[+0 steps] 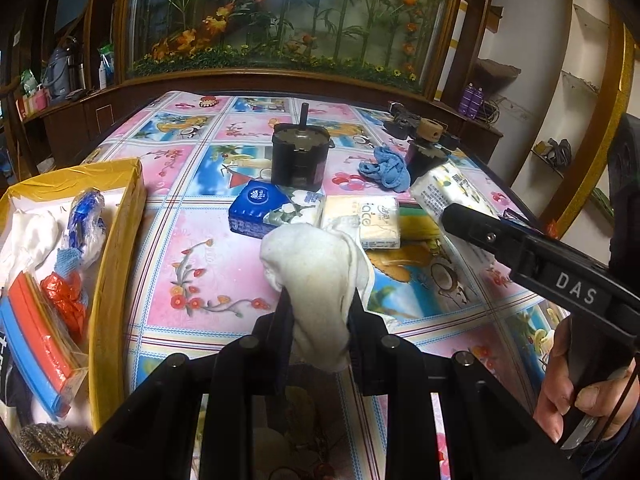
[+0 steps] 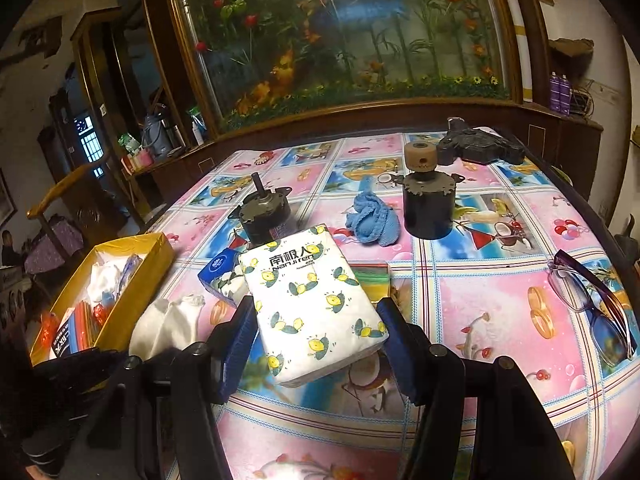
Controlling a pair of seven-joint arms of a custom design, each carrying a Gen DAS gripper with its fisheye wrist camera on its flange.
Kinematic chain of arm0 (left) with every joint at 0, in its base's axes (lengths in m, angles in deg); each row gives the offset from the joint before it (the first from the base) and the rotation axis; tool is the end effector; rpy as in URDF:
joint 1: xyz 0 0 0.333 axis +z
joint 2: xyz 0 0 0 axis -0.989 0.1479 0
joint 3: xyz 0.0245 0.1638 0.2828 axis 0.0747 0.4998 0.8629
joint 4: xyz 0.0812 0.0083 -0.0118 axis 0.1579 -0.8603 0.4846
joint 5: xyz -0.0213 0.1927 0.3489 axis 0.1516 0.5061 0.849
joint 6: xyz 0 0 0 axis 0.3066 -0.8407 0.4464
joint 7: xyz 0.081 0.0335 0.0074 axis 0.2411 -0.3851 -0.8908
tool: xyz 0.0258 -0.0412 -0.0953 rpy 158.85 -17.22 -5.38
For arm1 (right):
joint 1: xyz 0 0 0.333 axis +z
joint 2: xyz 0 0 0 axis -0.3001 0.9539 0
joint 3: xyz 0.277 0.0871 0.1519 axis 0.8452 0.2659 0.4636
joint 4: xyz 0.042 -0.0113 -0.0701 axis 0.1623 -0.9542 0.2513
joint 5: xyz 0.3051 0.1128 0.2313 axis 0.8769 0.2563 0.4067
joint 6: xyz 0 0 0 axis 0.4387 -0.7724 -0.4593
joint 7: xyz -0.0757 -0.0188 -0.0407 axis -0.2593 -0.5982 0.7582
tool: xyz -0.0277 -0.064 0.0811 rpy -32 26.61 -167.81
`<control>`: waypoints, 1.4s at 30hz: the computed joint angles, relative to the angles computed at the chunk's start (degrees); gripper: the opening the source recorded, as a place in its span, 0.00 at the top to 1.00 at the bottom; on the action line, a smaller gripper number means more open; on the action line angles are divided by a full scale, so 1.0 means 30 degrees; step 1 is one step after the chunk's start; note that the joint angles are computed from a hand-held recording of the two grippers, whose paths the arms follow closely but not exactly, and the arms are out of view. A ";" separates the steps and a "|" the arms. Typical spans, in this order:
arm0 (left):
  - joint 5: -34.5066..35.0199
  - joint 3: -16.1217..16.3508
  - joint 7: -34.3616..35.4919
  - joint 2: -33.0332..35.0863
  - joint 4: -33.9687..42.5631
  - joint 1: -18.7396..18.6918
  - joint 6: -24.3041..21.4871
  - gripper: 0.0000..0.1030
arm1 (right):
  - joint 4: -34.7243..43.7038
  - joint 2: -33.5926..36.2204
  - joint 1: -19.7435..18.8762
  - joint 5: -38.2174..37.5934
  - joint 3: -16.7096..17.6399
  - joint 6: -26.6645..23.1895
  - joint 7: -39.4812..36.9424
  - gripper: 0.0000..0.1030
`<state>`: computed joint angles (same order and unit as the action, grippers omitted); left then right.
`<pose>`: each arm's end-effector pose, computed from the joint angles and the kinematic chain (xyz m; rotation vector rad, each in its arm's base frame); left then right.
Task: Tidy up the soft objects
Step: 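Carry the white sock and bee-print tissue pack over the box with both tools, then lower and release the sock and tissue pack into the box with both tools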
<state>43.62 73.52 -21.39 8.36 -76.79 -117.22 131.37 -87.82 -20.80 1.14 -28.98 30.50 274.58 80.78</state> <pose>0.6134 -0.4754 0.3648 -1.8439 1.7222 -0.9201 0.6744 0.3416 0.3314 -1.7631 1.3056 -0.4217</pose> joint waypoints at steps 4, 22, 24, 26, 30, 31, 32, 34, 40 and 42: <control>0.0389 0.0126 -0.0282 -0.0389 -0.0281 -0.0195 -0.0191 0.78 | -0.0153 -0.0022 -0.0369 -0.0148 0.0466 0.0193 -0.0072 0.37; 0.4085 -0.0058 -0.4749 -0.3582 -0.3726 0.0325 -0.0253 0.77 | 0.0195 0.0326 -0.1060 -0.0498 0.1769 -0.0535 -0.0606 0.36; 0.4582 -0.0315 -0.5344 -0.4060 -0.4297 0.0636 -0.0312 0.77 | 0.0204 0.0264 -0.0766 -0.0406 0.1656 -0.0606 -0.0661 0.36; 0.5188 -0.0510 -0.6153 -0.4596 -0.4949 0.0948 -0.0252 0.77 | 0.0273 0.0357 -0.1074 -0.0423 0.2314 -0.0808 -0.0882 0.36; 0.6586 -0.0895 -0.7970 -0.5904 -0.6468 0.1604 -0.0445 0.77 | 0.0837 0.0554 -0.0878 -0.0327 0.2940 -0.1811 -0.1431 0.36; 0.6962 -0.0990 -0.8513 -0.6283 -0.6924 0.1799 -0.0463 0.77 | 0.1013 0.0569 -0.0664 -0.0270 0.2921 -0.2052 -0.1601 0.36; 0.7349 -0.1063 -0.9126 -0.6717 -0.7444 0.2023 -0.0480 0.77 | 0.1222 0.0587 -0.0383 -0.0209 0.2850 -0.2258 -0.1768 0.36; 0.7885 -0.1283 -1.0096 -0.7398 -0.8259 0.2496 -0.0618 0.77 | 0.1766 0.0666 0.0166 -0.0123 0.2757 -0.2823 -0.2182 0.36; 0.8818 -0.1922 -1.2697 -0.9710 -1.1261 0.4233 -0.1366 0.77 | 0.4261 0.1342 0.2668 0.0145 0.1321 -0.4762 -0.2738 0.36; 0.8585 -0.2163 -1.2945 -1.0285 -1.2107 0.4957 -0.1372 0.77 | 0.5441 0.1856 0.3573 0.0098 0.0694 -0.5603 -0.2591 0.36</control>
